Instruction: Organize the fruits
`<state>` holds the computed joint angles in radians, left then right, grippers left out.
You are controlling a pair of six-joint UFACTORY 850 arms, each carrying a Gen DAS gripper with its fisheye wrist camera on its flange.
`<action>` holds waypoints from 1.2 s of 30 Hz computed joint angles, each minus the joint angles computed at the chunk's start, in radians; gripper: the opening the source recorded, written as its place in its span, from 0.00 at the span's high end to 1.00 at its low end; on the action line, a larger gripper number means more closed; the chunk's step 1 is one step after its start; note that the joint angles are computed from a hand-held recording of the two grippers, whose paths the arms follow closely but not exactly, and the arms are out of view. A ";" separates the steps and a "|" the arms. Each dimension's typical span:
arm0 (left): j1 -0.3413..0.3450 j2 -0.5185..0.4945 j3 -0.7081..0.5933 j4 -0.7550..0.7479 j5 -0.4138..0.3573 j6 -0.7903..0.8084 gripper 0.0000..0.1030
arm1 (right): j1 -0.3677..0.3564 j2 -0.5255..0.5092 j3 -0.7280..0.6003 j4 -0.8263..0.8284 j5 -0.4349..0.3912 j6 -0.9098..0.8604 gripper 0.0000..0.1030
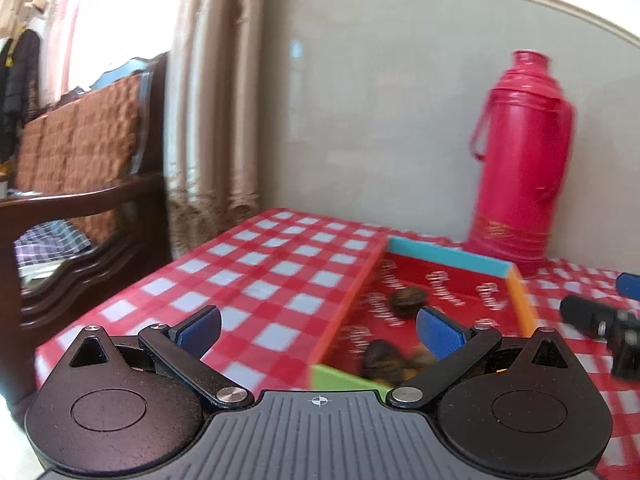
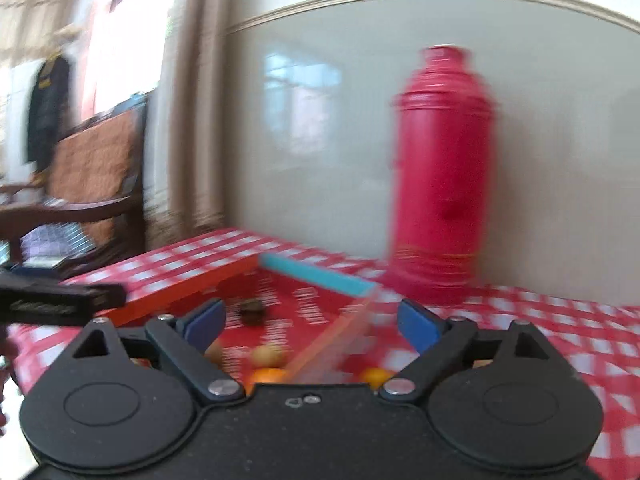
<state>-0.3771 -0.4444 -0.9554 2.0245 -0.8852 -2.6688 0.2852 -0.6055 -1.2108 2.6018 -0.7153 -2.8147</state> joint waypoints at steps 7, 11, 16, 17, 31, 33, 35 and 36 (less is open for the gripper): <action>-0.051 -0.048 -0.091 0.071 0.076 0.032 0.00 | -0.092 0.012 0.018 0.146 0.041 0.085 0.09; -0.088 -0.099 -0.173 0.068 0.113 0.088 0.00 | -0.135 0.012 0.031 0.142 0.037 0.102 0.09; -0.131 -0.170 -0.276 0.001 0.120 0.210 0.00 | -0.172 0.020 0.055 0.168 0.021 0.071 0.09; -0.140 -0.185 -0.296 -0.017 0.114 0.238 0.00 | -0.179 0.023 0.060 0.174 0.022 0.063 0.09; -0.169 -0.383 -0.594 -0.055 0.265 0.359 0.00 | -0.260 -0.032 0.038 0.304 0.025 0.009 0.08; -0.172 -0.443 -0.692 -0.139 0.284 0.485 0.00 | -0.265 -0.049 0.013 0.324 0.039 0.008 0.08; -0.168 -0.495 -0.778 -0.190 0.309 0.547 0.00 | -0.270 -0.061 -0.002 0.326 0.040 0.020 0.08; -0.166 -0.518 -0.817 -0.220 0.317 0.580 0.01 | -0.275 -0.067 -0.010 0.321 0.041 0.025 0.08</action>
